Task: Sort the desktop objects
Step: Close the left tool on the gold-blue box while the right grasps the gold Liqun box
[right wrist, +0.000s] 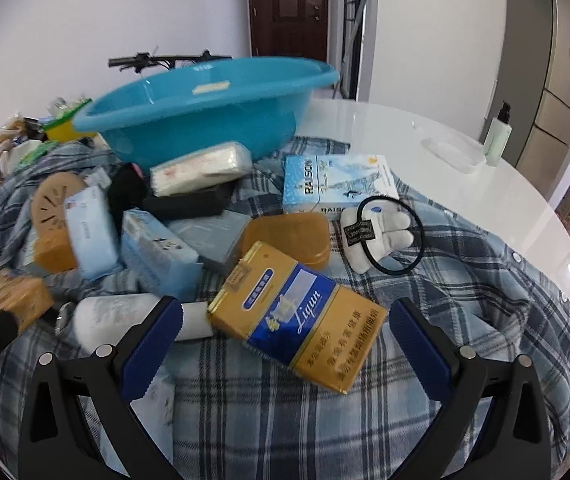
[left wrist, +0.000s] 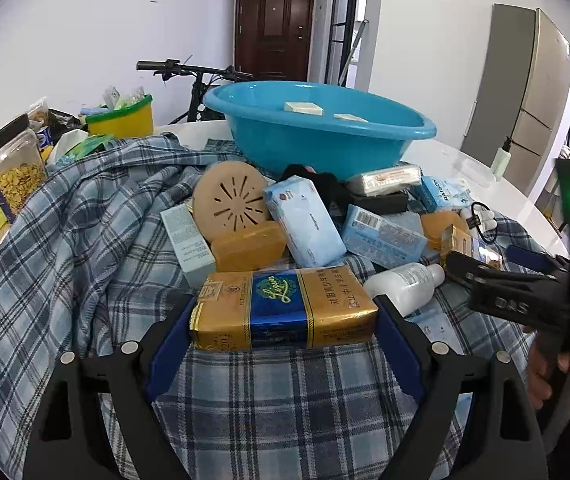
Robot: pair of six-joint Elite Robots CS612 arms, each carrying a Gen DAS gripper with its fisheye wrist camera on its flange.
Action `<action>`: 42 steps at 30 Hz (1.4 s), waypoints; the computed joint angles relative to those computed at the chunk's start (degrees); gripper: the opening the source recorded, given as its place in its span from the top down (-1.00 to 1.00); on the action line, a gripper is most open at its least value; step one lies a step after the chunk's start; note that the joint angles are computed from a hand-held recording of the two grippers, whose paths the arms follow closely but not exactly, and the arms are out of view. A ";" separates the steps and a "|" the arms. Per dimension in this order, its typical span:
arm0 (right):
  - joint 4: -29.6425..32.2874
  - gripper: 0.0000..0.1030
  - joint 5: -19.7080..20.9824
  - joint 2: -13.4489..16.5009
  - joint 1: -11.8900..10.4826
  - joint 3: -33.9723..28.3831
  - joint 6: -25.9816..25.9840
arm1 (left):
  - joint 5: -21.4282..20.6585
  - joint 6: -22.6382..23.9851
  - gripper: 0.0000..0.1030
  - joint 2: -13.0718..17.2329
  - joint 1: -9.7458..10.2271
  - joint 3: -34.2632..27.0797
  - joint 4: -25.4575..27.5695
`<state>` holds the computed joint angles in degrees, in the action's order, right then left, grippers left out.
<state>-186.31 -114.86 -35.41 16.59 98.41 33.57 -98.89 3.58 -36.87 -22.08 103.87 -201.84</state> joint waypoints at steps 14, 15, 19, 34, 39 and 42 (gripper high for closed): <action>-5.28 -0.20 3.43 -0.21 -0.09 1.99 -5.94 | -0.97 0.31 -0.71 -0.01 -0.14 0.14 0.40; -5.68 -0.18 3.82 -0.48 -0.01 2.51 -6.47 | -1.06 0.32 -0.71 -0.05 -0.15 0.21 0.31; -6.62 -0.22 5.38 -1.35 0.22 4.77 -7.17 | -1.54 0.62 -0.72 -0.23 -0.23 0.57 0.09; -3.59 -0.96 4.73 -0.59 -0.32 3.60 -5.66 | -1.53 1.19 -0.72 -0.23 -0.63 0.93 -0.12; -0.88 -0.96 5.96 -0.49 -0.89 3.16 -5.04 | -1.63 1.20 -0.72 -0.20 -0.56 0.89 -0.07; -2.70 -0.89 7.31 -0.46 -1.29 3.97 -4.26 | -1.60 1.15 -0.72 -0.17 -0.57 0.89 -0.13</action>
<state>-189.01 -107.55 -35.87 15.30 102.38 29.32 -100.50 4.72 -37.04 -22.64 104.76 -201.97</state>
